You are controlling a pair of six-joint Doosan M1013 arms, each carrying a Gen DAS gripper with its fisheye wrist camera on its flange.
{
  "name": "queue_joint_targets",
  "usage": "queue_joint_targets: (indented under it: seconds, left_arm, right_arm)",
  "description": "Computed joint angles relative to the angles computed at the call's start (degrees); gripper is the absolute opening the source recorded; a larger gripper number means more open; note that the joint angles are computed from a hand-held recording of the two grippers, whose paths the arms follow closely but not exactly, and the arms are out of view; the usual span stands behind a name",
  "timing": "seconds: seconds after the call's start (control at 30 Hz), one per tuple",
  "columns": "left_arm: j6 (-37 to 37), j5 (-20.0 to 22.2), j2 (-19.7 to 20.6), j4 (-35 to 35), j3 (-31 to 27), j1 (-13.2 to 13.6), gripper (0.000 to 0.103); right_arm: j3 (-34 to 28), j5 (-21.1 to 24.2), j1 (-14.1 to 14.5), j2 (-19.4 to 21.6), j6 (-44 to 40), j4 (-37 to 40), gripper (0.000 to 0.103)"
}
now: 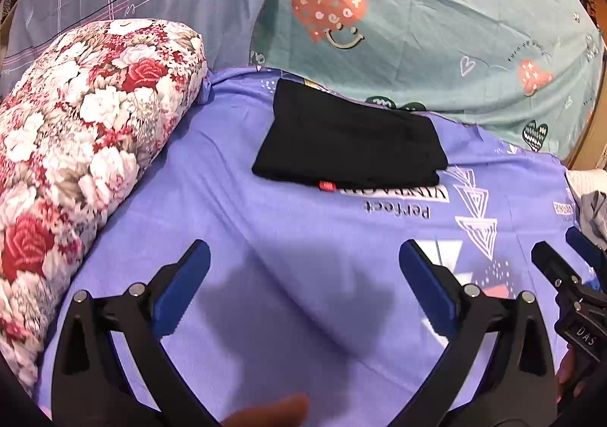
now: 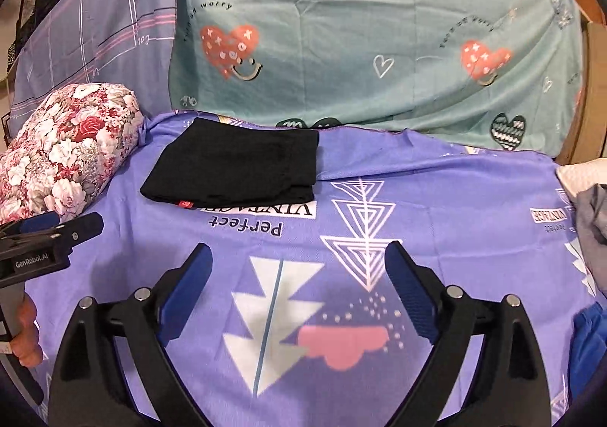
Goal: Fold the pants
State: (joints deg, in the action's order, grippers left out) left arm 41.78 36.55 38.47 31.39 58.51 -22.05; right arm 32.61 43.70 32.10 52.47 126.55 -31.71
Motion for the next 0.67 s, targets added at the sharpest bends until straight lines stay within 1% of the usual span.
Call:
queue_joint_targets:
  seconds: [0.07, 0.17, 0.23, 0.3, 0.4, 0.47, 0.67]
  left_arm:
    - [-0.46, 0.03, -0.22, 0.12, 0.88, -0.28, 0.101]
    - [-0.92, -1.89, -0.64, 0.03, 2.90, -0.52, 0.101]
    - [-1.98, -2.19, -0.63, 1.25, 3.72, -0.75, 0.101]
    - [-2.28, -2.47, -0.54, 1.96, 4.13, -0.77, 0.101]
    - [-1.87, -2.53, -0.27, 2.26, 4.36, -0.70, 0.101]
    - [-2.38, -2.03, -0.05, 3.17, 4.39, -0.77, 0.101]
    - [1.32, 0.13, 1.04, -1.35, 2.98, -0.36, 0.101]
  right_arm:
    - [2.90, -1.64, 0.35, -1.24, 2.44, -2.39, 0.093]
    - [5.15, -3.20, 0.50, -1.99, 4.41, -3.83, 0.093]
    - [6.19, -4.42, 0.30, -2.17, 5.97, -3.90, 0.093]
    - [6.60, -4.95, -0.03, -2.13, 6.06, -2.13, 0.093]
    - [6.24, -4.27, -0.33, -1.74, 4.31, 0.97, 0.093]
    - [5.96, -3.66, -0.33, -1.44, 3.44, 1.69, 0.093]
    - [4.42, -1.61, -0.24, -0.43, 0.19, 4.38, 0.093]
